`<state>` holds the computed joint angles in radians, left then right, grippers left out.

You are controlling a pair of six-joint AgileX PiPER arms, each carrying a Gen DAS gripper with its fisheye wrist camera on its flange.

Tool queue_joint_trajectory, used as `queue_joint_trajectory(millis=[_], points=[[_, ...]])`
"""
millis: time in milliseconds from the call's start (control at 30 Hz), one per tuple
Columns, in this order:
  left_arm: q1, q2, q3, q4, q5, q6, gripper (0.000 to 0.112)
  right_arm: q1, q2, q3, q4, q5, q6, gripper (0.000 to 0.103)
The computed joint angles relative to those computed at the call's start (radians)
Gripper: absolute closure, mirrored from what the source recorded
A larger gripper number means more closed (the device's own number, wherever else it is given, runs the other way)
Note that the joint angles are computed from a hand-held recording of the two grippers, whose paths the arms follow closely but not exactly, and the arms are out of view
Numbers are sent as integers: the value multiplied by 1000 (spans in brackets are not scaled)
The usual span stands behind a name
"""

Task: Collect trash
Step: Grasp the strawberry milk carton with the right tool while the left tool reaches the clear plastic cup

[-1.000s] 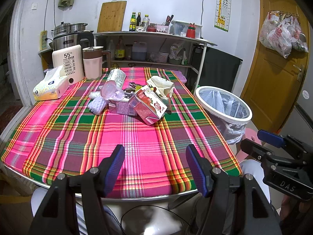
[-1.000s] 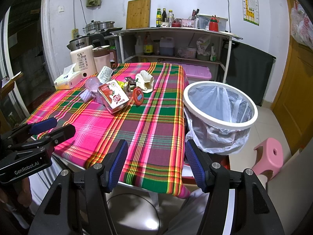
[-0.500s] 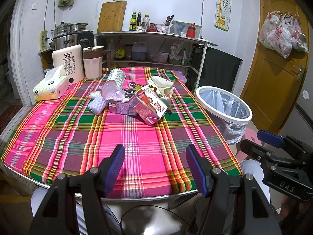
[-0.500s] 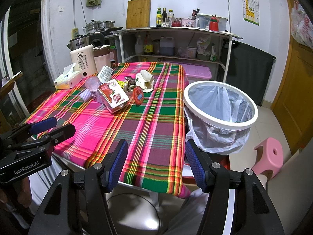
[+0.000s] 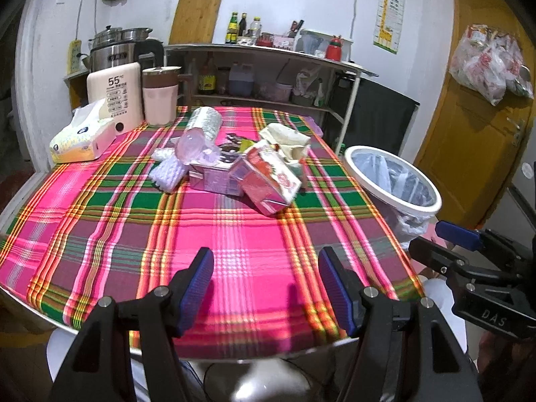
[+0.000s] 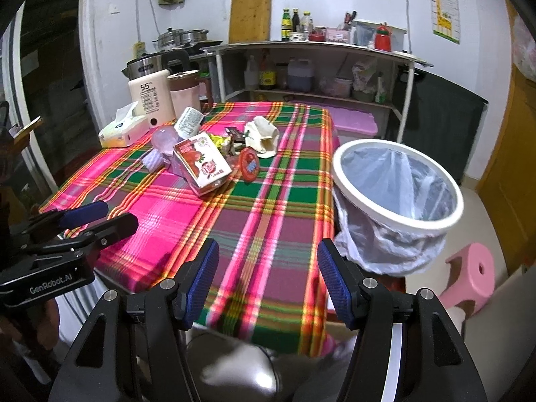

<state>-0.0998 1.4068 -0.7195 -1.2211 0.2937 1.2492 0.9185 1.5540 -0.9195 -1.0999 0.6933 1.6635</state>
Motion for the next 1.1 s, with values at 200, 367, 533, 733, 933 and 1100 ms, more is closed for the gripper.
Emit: queue_joint_trajectory(millis=[200,367,533,733,933,1100], points=[[37,88,-81,-13,16,19,46,-115,73,-83,71,-142,-169,41],[73,151,-156,18,19,-9,46,-194,164,-192,179,-252,-362,41],[119,203,-214,28,28,-21,45,-239,257,-317,310,-298,-575,41],[167,265,-282,36,69,-24,45,-296,346,-441,574,-345,-910,41],[200,328,-352,60,123,-49,44,-335,434,-562,856,-340,-1245,41],[214,367,-396,76,147,-66,44,-358,490,-646,1041,-294,-1459,41]])
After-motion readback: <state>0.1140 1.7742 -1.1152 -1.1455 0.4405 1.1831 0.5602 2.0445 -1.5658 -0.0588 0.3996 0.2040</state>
